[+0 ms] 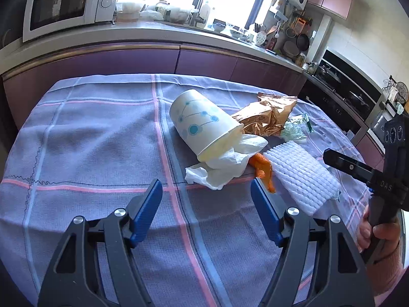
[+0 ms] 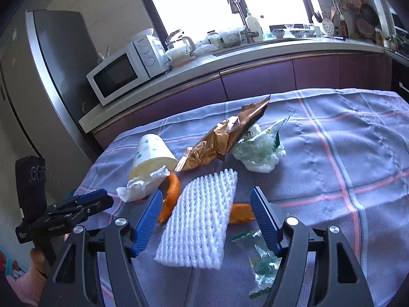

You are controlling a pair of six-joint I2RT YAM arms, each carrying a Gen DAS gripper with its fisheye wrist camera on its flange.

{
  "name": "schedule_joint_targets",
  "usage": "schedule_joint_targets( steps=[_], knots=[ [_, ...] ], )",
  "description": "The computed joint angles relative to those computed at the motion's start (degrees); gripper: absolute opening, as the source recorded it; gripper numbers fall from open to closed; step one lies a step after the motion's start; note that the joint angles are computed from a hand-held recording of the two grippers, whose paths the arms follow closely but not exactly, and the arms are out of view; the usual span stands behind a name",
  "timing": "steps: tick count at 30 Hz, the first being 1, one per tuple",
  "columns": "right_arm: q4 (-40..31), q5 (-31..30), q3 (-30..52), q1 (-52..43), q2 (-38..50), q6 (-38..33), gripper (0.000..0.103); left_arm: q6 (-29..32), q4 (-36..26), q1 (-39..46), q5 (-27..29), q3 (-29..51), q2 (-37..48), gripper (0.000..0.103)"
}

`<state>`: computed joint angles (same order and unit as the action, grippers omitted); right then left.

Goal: Collect trash
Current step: 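Move both open tools back over the table trash, then grasp the crumpled white tissue with the left tool while the right tool grasps a foam net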

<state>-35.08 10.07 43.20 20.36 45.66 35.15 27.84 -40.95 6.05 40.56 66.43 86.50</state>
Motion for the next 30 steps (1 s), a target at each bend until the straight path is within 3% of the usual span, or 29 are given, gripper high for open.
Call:
schedule_joint_targets(
  steps=[7, 9, 13, 17, 22, 26, 30],
  knots=[
    [1.8, -4.5, -2.9, -1.4, -0.6, 0.5, 0.069, -3.9, -0.6, -4.7, -3.9, 3.4, 4.2, 0.071],
    [2.4, -6.1, -3.5, -1.8, -0.9, 0.7, 0.064, -4.8, -1.2, -5.6, -4.5, 4.4, 5.7, 0.066],
    [2.5, -7.2, -3.9, -1.6, -1.5, 1.1, 0.056, -6.1, -0.8, -6.8, -5.7, 4.8, 6.6, 0.052],
    [2.7, -8.1, -4.3, -1.3, -1.9, 1.4, 0.039, -5.7, -1.5, -7.4, -5.6, 5.0, 6.6, 0.022],
    [2.8, -8.1, -4.5, -0.5, -2.6, 1.8, 0.022, -5.4, -0.6, -7.3, -5.6, 3.1, 5.0, 0.004],
    [2.7, -7.4, -4.2, 0.7, -3.1, 1.6, 0.012, -4.1, -1.3, -6.1, -3.6, 2.3, 3.5, 0.002],
    [2.4, -5.3, -3.3, 2.8, -3.9, 1.7, 0.011, -1.6, -2.7, -4.1, -0.9, 1.3, 0.9, 0.002]
  ],
)
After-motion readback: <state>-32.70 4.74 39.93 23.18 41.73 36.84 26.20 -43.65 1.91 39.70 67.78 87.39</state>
